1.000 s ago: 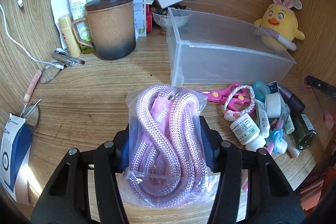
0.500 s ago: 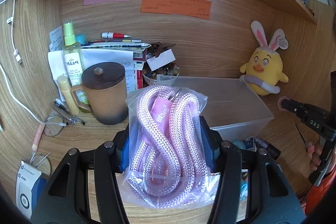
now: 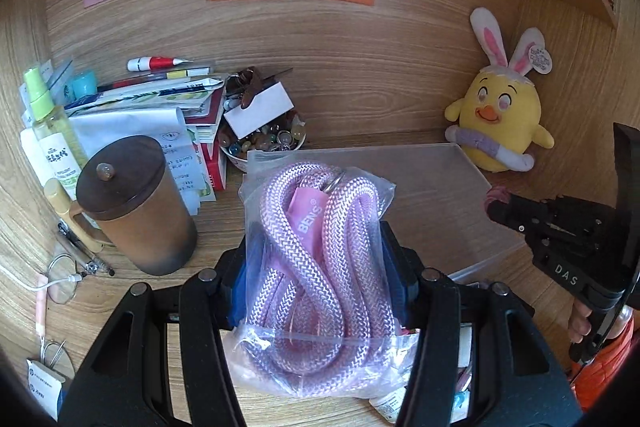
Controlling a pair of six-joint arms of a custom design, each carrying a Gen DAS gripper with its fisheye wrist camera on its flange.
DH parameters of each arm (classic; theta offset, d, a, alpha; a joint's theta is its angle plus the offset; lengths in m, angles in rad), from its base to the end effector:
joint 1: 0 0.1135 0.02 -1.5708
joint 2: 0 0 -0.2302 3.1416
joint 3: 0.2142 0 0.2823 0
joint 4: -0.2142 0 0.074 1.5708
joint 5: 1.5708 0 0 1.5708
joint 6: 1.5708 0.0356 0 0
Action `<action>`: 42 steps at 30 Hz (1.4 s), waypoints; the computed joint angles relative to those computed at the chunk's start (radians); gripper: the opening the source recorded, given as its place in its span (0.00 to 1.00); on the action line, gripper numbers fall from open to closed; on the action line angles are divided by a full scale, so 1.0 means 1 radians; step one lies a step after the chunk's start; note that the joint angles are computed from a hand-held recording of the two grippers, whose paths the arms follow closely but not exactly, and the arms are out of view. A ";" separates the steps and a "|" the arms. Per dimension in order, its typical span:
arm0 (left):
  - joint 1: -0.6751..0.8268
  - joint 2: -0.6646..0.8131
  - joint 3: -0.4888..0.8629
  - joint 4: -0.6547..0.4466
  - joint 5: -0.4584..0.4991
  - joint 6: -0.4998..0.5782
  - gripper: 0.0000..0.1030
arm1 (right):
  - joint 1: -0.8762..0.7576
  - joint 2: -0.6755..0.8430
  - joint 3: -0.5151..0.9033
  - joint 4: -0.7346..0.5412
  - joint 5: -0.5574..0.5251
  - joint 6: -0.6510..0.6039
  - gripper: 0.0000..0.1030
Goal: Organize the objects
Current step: 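Carry both items over the clear box and open both tools to drop them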
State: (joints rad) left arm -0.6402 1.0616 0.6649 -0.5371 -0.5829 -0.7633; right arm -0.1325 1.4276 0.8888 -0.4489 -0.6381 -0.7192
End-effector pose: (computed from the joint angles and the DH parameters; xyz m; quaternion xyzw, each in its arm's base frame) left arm 0.2099 -0.1319 0.1799 -0.1458 0.9024 0.0148 0.4052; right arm 0.3113 -0.0201 0.1657 -0.3493 0.8445 0.1608 0.3727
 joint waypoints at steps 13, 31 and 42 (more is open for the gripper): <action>0.096 0.273 0.128 0.057 0.085 0.108 0.45 | 0.144 0.127 0.025 0.078 0.167 -0.004 0.12; 0.049 0.181 0.092 0.035 0.052 0.091 0.56 | 0.149 0.052 -0.021 0.074 0.166 -0.017 0.37; -0.146 0.080 0.059 -0.089 -0.094 -0.080 0.88 | -0.011 -0.144 -0.106 -0.018 0.035 -0.053 0.73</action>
State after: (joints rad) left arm -0.7861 1.1414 0.7234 -0.6260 -0.6766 -0.8435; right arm -0.1435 1.2841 0.7831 -0.4672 -0.6033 -0.7726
